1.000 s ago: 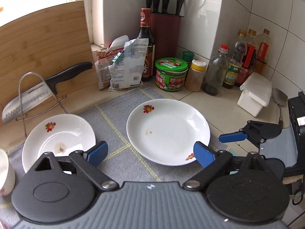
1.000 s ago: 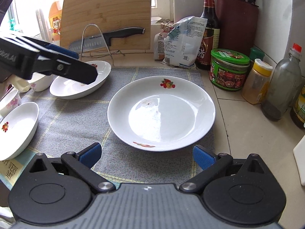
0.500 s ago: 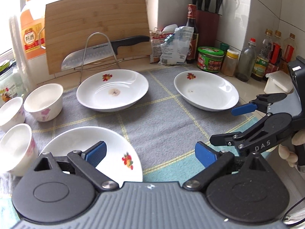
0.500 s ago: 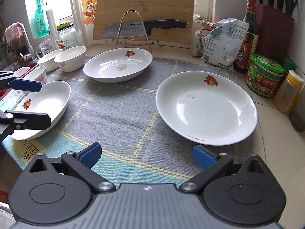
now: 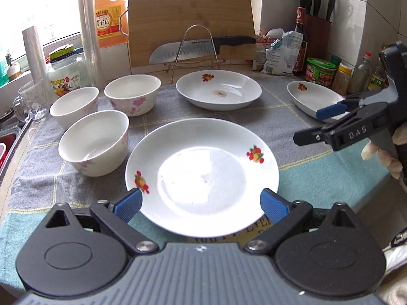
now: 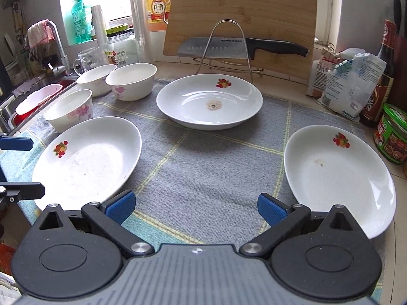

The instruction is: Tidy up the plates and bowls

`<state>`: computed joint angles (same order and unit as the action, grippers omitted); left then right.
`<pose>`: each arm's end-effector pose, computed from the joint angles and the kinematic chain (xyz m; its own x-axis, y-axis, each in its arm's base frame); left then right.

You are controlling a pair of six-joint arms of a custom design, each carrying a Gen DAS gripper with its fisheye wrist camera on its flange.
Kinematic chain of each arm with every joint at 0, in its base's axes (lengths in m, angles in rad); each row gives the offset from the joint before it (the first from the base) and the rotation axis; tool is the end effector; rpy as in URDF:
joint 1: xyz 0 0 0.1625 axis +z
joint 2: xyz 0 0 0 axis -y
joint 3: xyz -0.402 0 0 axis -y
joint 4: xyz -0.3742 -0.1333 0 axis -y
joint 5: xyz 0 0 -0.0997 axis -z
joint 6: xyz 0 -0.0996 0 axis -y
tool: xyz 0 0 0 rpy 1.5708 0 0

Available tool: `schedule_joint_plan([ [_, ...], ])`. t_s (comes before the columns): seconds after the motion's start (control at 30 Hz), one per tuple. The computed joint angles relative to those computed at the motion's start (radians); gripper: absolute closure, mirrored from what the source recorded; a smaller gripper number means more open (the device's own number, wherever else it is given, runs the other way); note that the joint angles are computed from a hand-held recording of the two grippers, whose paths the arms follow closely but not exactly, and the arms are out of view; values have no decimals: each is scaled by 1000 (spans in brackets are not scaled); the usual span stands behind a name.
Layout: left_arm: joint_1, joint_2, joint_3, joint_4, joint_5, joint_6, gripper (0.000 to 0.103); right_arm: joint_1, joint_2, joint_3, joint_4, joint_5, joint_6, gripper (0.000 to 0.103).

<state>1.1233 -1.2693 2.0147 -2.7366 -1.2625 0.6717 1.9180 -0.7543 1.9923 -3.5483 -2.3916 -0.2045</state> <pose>-0.0794 -0.5432 0.2466 -0.4685 0.7475 -0.4708 0.8772 0.4571 -0.1471 0.2387 -0.4822 0.1011 -0.7408 0.0858 0.6662 -0.4104 0.7273 -0.5501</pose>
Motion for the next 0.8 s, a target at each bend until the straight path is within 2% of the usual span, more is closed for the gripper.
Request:
schedule_joint_plan([
  [0.13, 36, -1, -23, 57, 3, 50, 4, 5, 23, -43, 33, -1, -8, 0],
  [0.4, 86, 64, -71, 88, -36, 151, 4, 18, 58, -93, 85, -3, 19, 0],
  [0.6, 119, 105, -121, 102, -110, 226, 0, 26, 90, -130, 89, -14, 22, 0],
  [0.8, 133, 116, -152, 145, -150, 278, 0, 17, 97, -161, 161, 57, 63, 0],
])
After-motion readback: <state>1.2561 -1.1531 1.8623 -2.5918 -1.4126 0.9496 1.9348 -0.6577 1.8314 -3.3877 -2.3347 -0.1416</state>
